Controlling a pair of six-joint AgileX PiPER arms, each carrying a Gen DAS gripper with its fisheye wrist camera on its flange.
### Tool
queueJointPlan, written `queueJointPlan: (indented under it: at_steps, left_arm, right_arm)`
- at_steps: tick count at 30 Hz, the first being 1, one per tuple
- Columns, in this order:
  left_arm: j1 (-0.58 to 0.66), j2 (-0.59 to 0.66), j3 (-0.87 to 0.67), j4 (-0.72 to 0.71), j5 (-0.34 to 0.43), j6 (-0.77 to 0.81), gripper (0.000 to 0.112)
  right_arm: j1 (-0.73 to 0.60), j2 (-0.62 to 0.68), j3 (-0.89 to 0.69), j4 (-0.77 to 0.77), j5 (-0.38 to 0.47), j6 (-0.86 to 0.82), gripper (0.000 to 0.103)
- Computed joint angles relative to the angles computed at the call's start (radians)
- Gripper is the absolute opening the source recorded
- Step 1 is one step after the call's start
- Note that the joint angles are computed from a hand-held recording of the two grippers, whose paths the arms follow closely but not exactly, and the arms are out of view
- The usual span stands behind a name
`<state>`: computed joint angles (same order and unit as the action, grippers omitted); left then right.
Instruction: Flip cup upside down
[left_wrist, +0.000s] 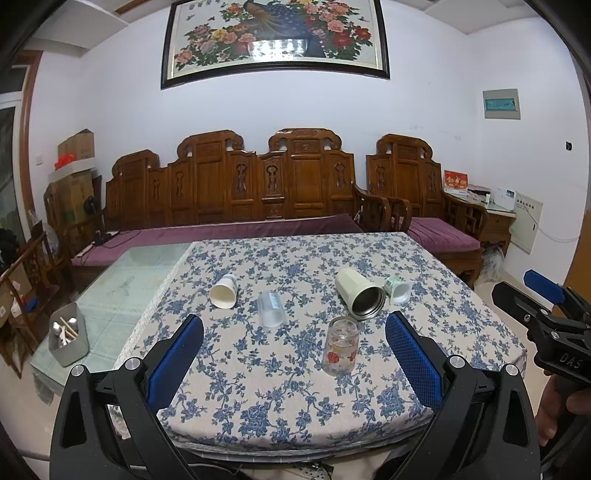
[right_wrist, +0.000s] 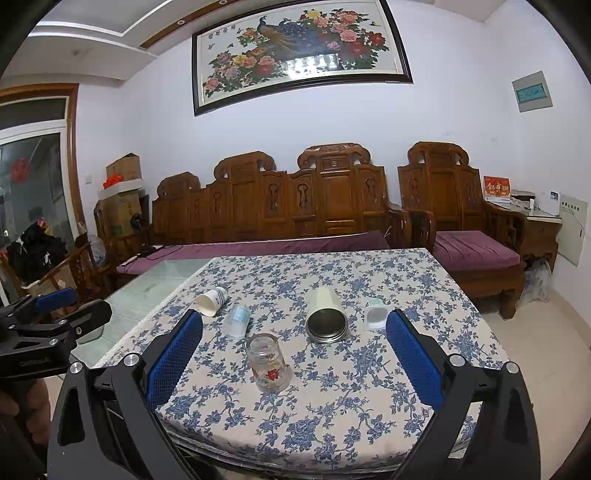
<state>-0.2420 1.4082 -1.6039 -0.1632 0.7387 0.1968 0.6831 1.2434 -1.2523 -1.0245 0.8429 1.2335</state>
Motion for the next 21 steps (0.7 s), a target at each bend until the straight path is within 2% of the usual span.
queueJointPlan:
  at_steps: [21]
  left_arm:
    - [-0.003, 0.000, -0.019, 0.003, 0.013, -0.001, 0.095]
  right_arm:
    - [-0.004, 0.002, 0.004, 0.002, -0.006, 0.010, 0.100]
